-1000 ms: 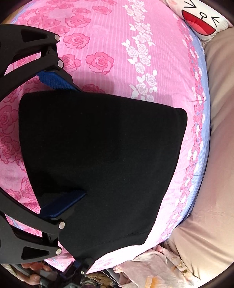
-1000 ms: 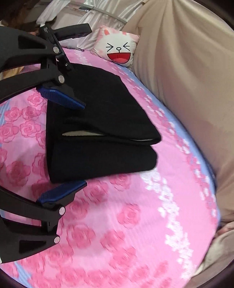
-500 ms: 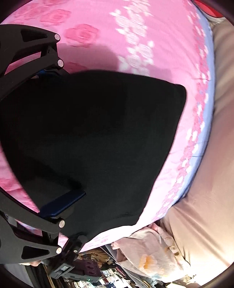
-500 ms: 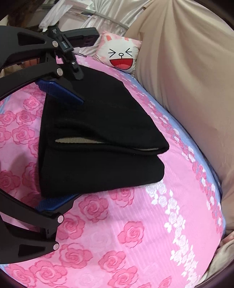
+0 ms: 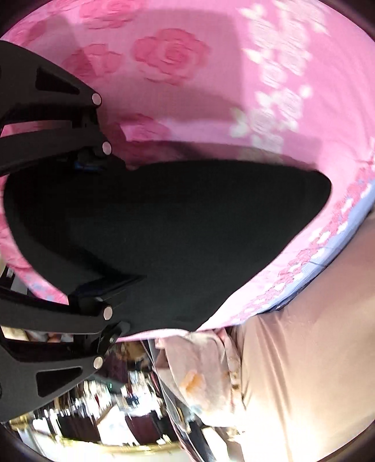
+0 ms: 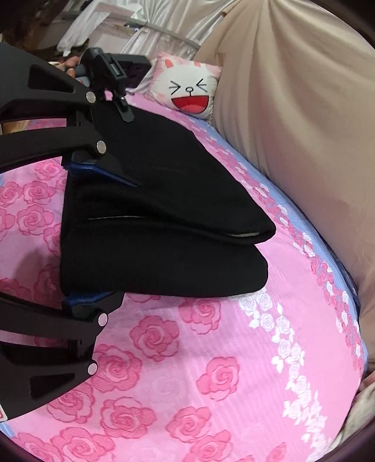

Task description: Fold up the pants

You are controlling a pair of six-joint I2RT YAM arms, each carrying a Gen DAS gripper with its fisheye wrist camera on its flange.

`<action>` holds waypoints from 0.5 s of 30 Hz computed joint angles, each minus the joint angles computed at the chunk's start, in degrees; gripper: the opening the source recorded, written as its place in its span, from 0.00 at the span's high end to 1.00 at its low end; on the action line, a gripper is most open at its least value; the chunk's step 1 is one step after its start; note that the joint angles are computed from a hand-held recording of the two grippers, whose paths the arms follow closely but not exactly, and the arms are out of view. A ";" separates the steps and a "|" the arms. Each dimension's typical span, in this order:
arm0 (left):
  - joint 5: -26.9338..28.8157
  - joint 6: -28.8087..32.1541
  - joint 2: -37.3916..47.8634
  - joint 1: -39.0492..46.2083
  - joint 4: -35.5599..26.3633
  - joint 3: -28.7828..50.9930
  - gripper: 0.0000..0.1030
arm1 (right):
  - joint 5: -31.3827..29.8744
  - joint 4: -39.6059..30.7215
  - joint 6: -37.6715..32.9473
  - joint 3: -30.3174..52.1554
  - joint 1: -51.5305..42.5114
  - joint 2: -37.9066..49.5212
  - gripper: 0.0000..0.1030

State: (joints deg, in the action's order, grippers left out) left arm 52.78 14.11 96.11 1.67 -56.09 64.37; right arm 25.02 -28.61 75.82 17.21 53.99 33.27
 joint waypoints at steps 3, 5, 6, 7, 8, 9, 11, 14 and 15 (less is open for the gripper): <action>2.78 2.08 1.09 0.89 -3.33 0.47 0.31 | -0.95 0.87 -1.14 -0.22 -0.64 -0.20 0.37; 2.32 -0.58 -0.28 -1.38 0.19 -0.40 0.31 | -1.91 2.95 -2.88 -0.41 -2.10 0.82 0.34; 1.78 -2.66 -1.10 -3.04 3.35 -1.22 0.38 | -2.14 4.46 -3.94 -0.26 -3.03 2.34 0.34; 0.80 -4.47 -1.66 -4.23 6.16 -1.88 0.48 | -2.26 5.87 -4.36 -0.05 -3.65 3.87 0.36; -1.55 -7.61 -2.08 -6.04 9.82 -2.25 0.60 | -3.31 7.45 -5.35 0.02 -5.04 5.32 0.46; -1.52 -7.95 -1.24 -6.42 9.91 -1.25 0.64 | -4.86 9.10 -6.12 -0.15 -6.69 5.80 0.51; -3.95 -9.84 -2.78 -7.95 10.54 -0.56 0.68 | -3.11 7.64 -5.44 1.42 -5.49 6.30 0.56; -9.11 -8.10 -10.88 -10.02 9.81 -2.53 0.70 | 3.98 0.31 0.25 5.92 2.73 5.99 0.61; -9.20 -7.43 -12.49 -10.05 8.05 -2.37 0.70 | 6.51 -2.41 3.02 7.27 6.69 5.26 0.61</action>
State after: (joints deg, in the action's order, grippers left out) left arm 43.58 6.68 83.62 -8.38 -48.04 62.01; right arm 31.53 -31.02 78.84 24.48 60.68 38.53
